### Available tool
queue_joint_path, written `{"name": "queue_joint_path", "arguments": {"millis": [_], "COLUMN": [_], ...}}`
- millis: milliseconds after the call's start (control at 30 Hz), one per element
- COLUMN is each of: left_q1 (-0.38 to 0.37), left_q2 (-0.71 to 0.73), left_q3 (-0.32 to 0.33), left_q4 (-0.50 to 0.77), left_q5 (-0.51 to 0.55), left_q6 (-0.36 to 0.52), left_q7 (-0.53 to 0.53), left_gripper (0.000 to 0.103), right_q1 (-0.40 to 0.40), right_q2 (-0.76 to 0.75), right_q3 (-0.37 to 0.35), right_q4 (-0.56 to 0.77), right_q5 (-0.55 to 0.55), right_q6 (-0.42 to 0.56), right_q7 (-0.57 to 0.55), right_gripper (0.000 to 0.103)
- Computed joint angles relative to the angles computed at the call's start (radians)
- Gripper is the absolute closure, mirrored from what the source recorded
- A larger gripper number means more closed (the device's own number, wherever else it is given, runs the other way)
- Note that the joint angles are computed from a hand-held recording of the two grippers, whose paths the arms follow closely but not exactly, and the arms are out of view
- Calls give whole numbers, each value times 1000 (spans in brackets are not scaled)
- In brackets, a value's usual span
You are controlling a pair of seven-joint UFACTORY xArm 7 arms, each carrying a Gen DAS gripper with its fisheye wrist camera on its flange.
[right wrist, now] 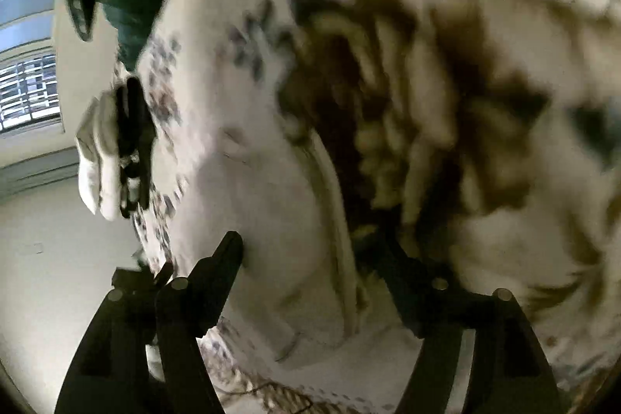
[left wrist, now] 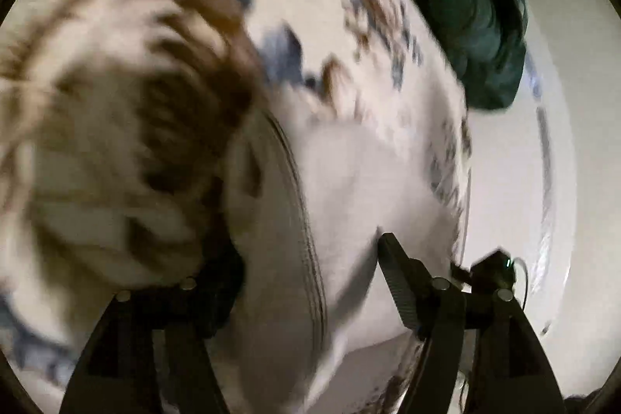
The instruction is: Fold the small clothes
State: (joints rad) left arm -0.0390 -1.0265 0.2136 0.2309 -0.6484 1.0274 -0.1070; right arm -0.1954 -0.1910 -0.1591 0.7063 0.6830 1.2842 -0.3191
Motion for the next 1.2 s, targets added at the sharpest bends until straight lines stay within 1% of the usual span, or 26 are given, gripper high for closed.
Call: {"name": "queue_joint_path", "arguments": {"millis": [33, 67, 100, 133, 167, 200, 233, 267, 300, 333, 400, 433, 467, 567, 600, 667, 800, 933, 967, 1000, 1033, 1067, 1100, 1133, 1167, 1200], "left_q1": [-14, -20, -21, -28, -30, -37, -34, -35, -29, -39, -39, -34, -53, -39, -34, -26, -17, -31, -14, -24, -37, -80, -81, -58, 8, 103], "left_q2": [17, 15, 6, 5, -5, -8, -21, -34, -51, -50, -73, -91, -72, -66, -52, 5, 171, 440, 504, 609, 684, 789, 888, 993, 1098, 1202], "left_q3": [-4, -3, -6, -14, -22, -30, -29, -28, -27, -35, -28, -25, -34, 0, 11, 45, 148, 293, 306, 361, 408, 497, 557, 601, 609, 576], "left_q4": [0, -2, -4, -4, -2, -3, -2, -9, -10, -12, 4, 24, 45, 137, 174, 278, 521, 831, 894, 999, 1079, 1182, 1273, 1356, 1444, 1541], "left_q5": [-12, -26, -32, -39, -36, -37, -29, -31, -25, -32, -25, -11, -25, 16, 30, 65, 121, 118, 93, 52, 21, -29, -95, -175, -246, -281], "left_q6": [-10, -20, -32, -51, -65, -81, -81, -90, -87, -103, -89, -69, -92, -50, -40, -15, 36, 83, 103, 113, 155, 166, 219, 267, 335, 380], "left_q7": [2, 4, 5, 7, 10, 10, 3, -3, -16, -27, -58, -75, -82, -110, -113, -105, -17, 141, 180, 239, 272, 317, 356, 391, 419, 427], "left_gripper": [37, 39, 39, 46, 69, 77, 82, 85, 86, 87, 88, 88, 88, 88, 88, 88, 88, 87, 87, 87, 87, 87, 87, 87, 86, 85], "right_q1": [14, 55, 131, 174, 175, 199, 190, 199, 188, 148, 157, 130, 89, 110, 141, 279, 425, 496, 532, 536, 517, 475, 444, 425, 447, 444], "right_q2": [13, 31, 43, 49, 55, 54, 53, 39, 32, 14, -16, -32, -52, -96, -105, -111, -33, 147, 208, 284, 351, 432, 518, 600, 694, 784], "right_q3": [0, -36, -100, -134, -129, -143, -121, -129, -100, -50, -43, -14, 34, 57, 50, -35, -36, 48, 51, 87, 138, 228, 316, 387, 427, 489], "right_q4": [-21, -26, -29, -34, -33, -36, -43, -52, -52, -59, -58, -48, -35, 17, 49, 112, 306, 556, 634, 730, 820, 924, 1029, 1133, 1238, 1343], "right_q5": [25, 43, 52, 67, 87, 92, 111, 120, 107, 104, 109, 115, 123, 119, 120, 108, 162, 268, 290, 308, 306, 283, 245, 187, 141, 55], "right_q6": [-4, 3, -8, -19, -17, -25, -38, -36, -37, -43, -48, -34, -17, 10, 18, 12, -10, -88, -113, -138, -149, -176, -223, -247, -311, -333], "right_q7": [-15, -29, -33, -44, -61, -64, -76, -91, -91, -83, -59, -42, -27, 24, 49, 101, 164, 212, 225, 242, 266, 296, 327, 372, 390, 449], "right_gripper": [30, 30, 30, 30, 30, 30, 33, 57, 80, 80, 83, 84, 84, 85, 85, 85, 85, 85, 85, 85, 85, 85, 85, 85, 85, 85]}}
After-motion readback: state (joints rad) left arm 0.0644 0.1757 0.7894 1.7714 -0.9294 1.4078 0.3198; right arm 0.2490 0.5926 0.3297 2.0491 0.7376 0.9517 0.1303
